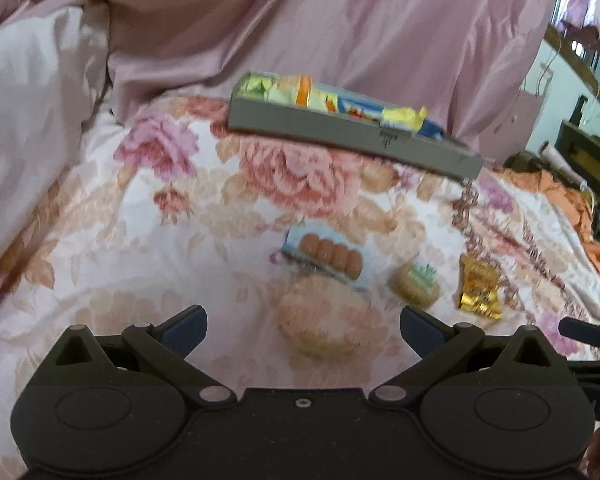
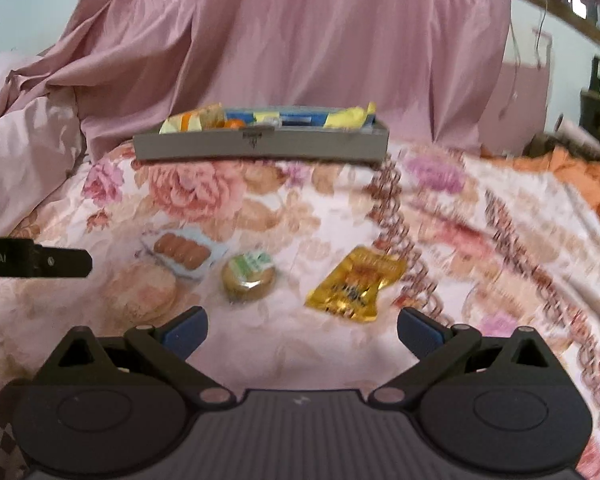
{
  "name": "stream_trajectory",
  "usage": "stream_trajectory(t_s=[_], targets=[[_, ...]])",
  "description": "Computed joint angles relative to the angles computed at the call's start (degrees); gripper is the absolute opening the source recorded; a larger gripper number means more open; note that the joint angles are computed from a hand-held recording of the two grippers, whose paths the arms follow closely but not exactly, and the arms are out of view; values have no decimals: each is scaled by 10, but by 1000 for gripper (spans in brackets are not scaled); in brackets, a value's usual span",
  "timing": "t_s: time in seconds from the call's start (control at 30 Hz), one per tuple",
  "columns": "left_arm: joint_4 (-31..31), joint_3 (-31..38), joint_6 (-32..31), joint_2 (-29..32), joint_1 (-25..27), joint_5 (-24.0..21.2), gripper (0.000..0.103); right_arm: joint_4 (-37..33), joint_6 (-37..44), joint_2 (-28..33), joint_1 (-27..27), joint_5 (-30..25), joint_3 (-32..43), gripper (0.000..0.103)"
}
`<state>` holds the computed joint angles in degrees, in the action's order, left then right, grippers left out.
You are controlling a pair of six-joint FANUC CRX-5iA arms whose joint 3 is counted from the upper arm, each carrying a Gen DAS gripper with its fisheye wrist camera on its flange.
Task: Organize snacks
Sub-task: 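Move both open grippers back toward the remaining snacks on the bedspread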
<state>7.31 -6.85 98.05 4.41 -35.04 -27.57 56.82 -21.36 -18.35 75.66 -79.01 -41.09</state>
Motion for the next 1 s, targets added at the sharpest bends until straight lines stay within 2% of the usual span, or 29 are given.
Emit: stream_trajectory(t_s=[0.3,0.57,0.7,0.87,1.0], targets=[[14,15,-25,24,2,-37,102,-41,22,6,-25,39,8,103],[-20,49,-26,49,-5,-44,102,-39,34,19,-46,58,7,103],[-16,63,-63,63,-8,-36,102,-35,51,29,-62,64,10,103],[7,65,-120,73,-7,-23,102,-2,121,35,-96,97,7,103],[18,68,-147,81,-6,-24,102,41,165,35,-132,149,-8,103]])
